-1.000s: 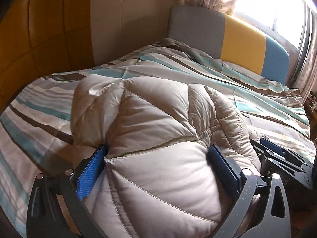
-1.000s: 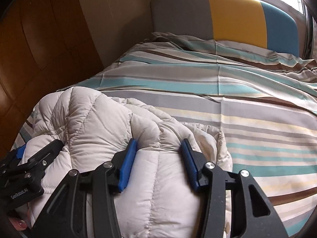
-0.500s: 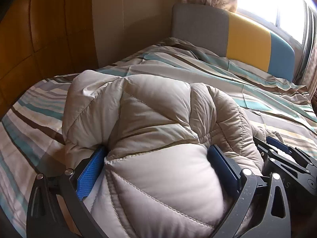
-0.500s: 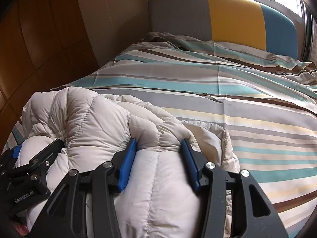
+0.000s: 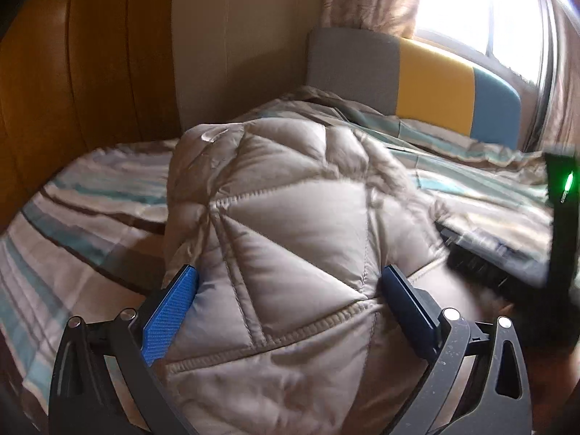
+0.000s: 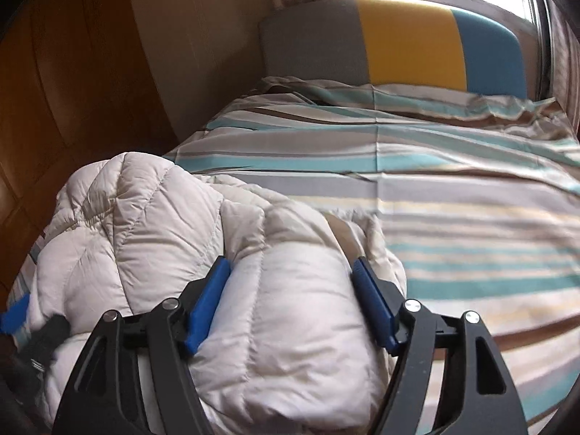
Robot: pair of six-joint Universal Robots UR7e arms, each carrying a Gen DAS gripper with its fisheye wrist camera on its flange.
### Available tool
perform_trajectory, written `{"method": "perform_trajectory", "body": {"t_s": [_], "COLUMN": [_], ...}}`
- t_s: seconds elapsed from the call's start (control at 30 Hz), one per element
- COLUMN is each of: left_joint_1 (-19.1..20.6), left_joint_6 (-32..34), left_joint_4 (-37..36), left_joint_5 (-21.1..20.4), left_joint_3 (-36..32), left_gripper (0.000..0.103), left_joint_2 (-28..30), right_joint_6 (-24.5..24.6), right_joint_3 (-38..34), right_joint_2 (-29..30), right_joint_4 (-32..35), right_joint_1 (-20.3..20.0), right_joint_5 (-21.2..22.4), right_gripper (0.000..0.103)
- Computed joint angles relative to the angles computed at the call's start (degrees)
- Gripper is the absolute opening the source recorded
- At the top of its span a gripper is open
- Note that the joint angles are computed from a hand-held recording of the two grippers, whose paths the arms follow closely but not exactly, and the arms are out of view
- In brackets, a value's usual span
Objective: Fold large clothes
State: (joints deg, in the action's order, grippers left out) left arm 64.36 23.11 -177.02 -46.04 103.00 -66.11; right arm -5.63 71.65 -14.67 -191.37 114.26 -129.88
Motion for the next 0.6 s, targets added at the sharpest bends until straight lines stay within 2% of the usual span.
{"method": "perform_trajectory", "body": {"t_s": [0.03, 0.1, 0.2, 0.3, 0.4, 0.47, 0.6], "left_joint_1": [0.1, 0.0, -0.2, -0.4, -1.0, -1.7, -3.0], "left_joint_6": [2.3, 4.3, 1.5, -2.7, -5.7, -7.0, -7.7], "left_joint_4": [-4.0, -7.0, -1.8, 3.8, 5.3, 5.6, 5.9], "left_joint_5": [0.0, 0.9, 0.6, 0.3, 1.5, 3.3, 7.1], "left_joint_3": [0.9, 1.6, 0.9, 1.5, 3.4, 5.0, 7.4], "left_gripper": [0.100, 0.100, 0.100, 0.100, 0.100, 0.100, 0.100], "left_joint_2": [0.7, 1.4, -0.1, -3.0, -5.6, -7.2, -9.6], "right_joint_6": [0.3, 0.2, 0.0, 2.9, 4.8, 5.8, 6.3], "right_joint_3": [0.3, 0.3, 2.4, 7.2, 11.1, 13.1, 16.6], "right_joint_2": [-0.2, -0.5, -1.6, -4.2, -6.1, -7.1, -8.2], "right_joint_4": [0.3, 1.1, 0.8, -0.5, -1.6, -0.7, -0.6], "right_joint_1": [0.1, 0.6, 1.7, 2.7, 3.9, 5.0, 7.0], "right_joint_5": [-0.3, -1.9, -4.0, -3.1, -3.1, -4.5, -7.2], "right_gripper": [0.070, 0.070, 0.074, 0.076, 0.076, 0.079, 0.080]}}
